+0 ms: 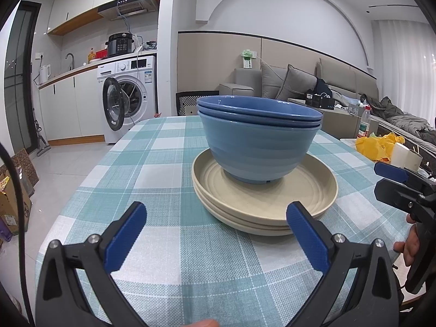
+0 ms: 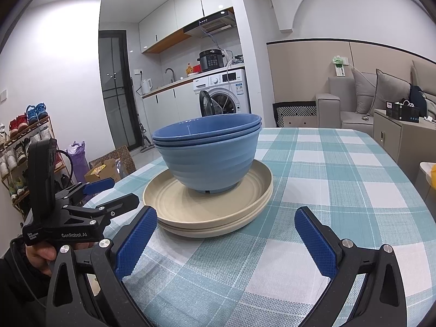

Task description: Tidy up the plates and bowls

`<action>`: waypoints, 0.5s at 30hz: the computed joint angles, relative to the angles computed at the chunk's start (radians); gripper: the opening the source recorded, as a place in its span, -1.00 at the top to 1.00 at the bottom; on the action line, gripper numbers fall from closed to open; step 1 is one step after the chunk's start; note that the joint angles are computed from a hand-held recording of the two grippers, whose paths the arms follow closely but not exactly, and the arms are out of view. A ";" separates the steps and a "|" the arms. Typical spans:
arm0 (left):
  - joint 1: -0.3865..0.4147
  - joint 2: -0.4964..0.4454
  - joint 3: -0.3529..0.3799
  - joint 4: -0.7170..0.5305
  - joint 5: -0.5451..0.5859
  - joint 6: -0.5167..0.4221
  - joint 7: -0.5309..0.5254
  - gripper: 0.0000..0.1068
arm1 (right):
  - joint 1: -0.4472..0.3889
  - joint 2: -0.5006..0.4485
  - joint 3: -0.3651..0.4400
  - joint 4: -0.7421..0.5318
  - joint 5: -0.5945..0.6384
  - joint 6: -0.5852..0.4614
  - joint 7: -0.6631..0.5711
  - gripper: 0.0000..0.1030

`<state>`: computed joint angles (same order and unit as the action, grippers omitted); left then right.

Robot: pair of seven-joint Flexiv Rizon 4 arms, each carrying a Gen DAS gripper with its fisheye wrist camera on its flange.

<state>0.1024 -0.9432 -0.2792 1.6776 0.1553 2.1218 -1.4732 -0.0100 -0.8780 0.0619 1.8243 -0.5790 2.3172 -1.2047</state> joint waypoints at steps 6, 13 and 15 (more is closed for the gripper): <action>-0.001 0.000 0.002 -0.001 0.000 0.000 0.000 -0.93 | 0.001 0.001 0.000 0.001 0.002 -0.003 -0.002 -0.99; 0.013 -0.004 -0.012 -0.003 0.017 -0.001 -0.003 -0.93 | 0.002 -0.004 0.002 0.002 0.006 0.000 -0.004 -0.99; 0.018 -0.006 -0.017 -0.003 0.025 0.000 -0.003 -0.93 | 0.002 -0.004 0.002 0.002 0.004 -0.001 -0.004 -0.99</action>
